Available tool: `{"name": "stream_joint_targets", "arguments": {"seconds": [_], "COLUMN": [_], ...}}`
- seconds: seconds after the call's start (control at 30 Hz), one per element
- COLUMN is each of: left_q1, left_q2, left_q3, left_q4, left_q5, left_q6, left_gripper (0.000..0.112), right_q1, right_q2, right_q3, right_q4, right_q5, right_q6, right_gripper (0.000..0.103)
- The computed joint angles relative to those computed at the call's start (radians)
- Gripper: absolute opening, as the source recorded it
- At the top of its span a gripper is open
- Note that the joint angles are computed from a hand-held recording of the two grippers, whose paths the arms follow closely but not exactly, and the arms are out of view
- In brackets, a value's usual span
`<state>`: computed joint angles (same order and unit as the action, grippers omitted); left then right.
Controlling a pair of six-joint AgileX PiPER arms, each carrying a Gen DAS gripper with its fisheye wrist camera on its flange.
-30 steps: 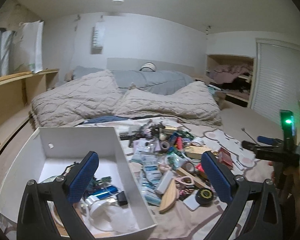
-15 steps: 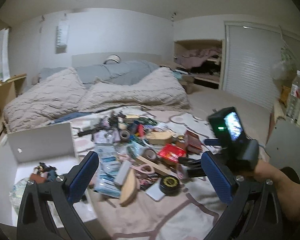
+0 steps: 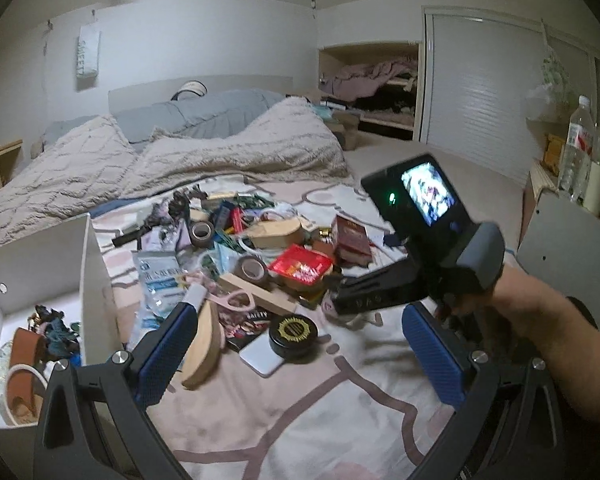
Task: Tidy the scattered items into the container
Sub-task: 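Lower the left tool onto the black round tin and close it while the right tool hovers over the pile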
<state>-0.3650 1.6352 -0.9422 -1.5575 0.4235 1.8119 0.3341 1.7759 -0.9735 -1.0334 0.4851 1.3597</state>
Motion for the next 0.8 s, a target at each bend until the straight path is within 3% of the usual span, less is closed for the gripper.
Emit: {"name": "stream_joint_targets", "arguments": {"seconds": [0.27,0.43,0.53,0.7,0.8], "left_q1": [-0.058,-0.091,-0.102,-0.111,-0.124], "left_q2": [0.101,0.182,0.234,0.298,0.318], "left_q3": [-0.048,-0.102,-0.151,-0.2,-0.213], "left_q4": [0.01,0.052,0.154,0.233,0.217], "left_q5": [-0.086,-0.126,-0.144,-0.16,-0.176], "left_q6": [-0.035,-0.106,-0.261,-0.392,-0.385], "left_gripper": [0.103,0.103,0.103,0.103,0.101], "right_q1": [-0.088,-0.178,-0.227,-0.251,-0.267], "right_q2": [-0.018,-0.054,-0.079,-0.091,-0.091], "right_q3": [0.033,0.078,0.109,0.121,0.123], "right_q4": [0.066,0.215,0.382,0.383,0.493], "right_q5": [-0.072,-0.217,-0.311,-0.332,-0.344], "right_q6": [-0.051,-0.162,-0.312,-0.301,-0.405], "right_gripper": [0.103,0.103,0.103,0.103,0.103]}}
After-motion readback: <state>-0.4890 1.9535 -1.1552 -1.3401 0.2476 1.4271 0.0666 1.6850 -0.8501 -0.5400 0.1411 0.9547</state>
